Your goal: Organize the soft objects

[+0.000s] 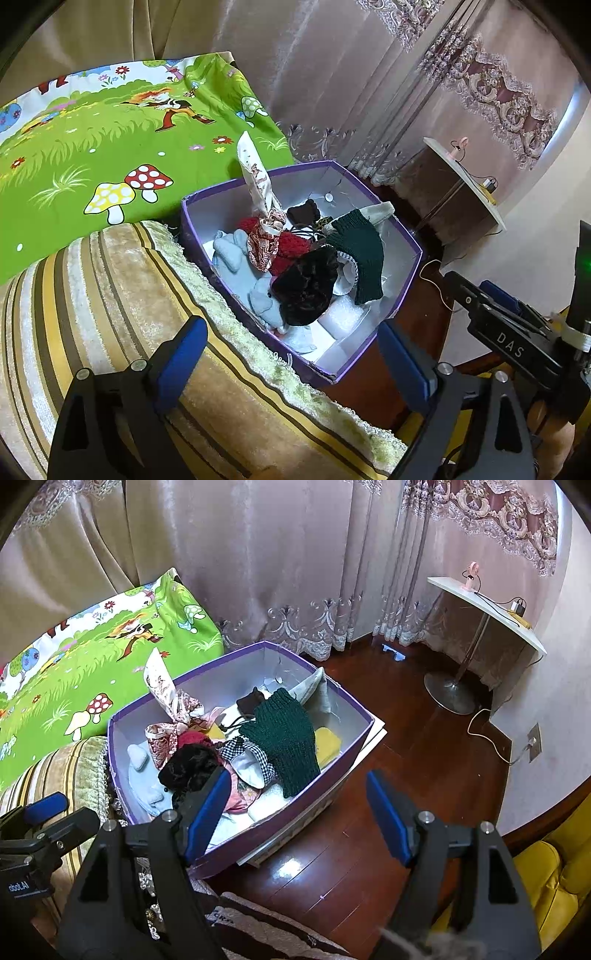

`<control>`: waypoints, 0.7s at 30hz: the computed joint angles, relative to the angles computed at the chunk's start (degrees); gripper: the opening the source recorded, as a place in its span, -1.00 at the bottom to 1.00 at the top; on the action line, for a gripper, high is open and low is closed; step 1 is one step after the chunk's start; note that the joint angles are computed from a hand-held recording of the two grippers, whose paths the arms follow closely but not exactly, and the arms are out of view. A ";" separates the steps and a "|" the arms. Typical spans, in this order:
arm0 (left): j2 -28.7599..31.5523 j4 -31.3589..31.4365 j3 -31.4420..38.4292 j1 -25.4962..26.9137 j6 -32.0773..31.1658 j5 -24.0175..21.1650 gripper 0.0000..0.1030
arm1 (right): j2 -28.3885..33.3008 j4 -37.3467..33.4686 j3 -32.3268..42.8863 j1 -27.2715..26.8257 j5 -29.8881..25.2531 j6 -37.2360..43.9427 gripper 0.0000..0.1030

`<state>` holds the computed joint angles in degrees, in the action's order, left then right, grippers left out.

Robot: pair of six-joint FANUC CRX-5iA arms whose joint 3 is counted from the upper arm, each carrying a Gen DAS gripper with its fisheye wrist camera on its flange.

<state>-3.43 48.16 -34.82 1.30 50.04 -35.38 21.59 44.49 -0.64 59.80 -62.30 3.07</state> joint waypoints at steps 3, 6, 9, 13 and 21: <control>0.09 -0.49 0.13 0.00 0.23 0.06 0.83 | 0.06 -0.26 0.14 -0.01 -0.07 0.23 0.52; 0.15 -0.60 0.19 -0.02 0.29 0.06 0.83 | 0.02 -0.34 0.13 -0.13 0.09 0.39 0.52; 0.22 -0.90 0.29 -0.02 0.42 0.03 0.83 | 0.06 -0.31 0.17 -0.13 0.07 0.57 0.52; 0.22 -0.96 0.30 0.00 0.40 -0.02 0.83 | 0.03 -0.44 0.19 -0.21 0.07 0.68 0.52; 0.23 -0.99 0.30 0.03 0.41 -0.03 0.83 | -0.01 -0.51 0.17 -0.20 0.09 0.73 0.52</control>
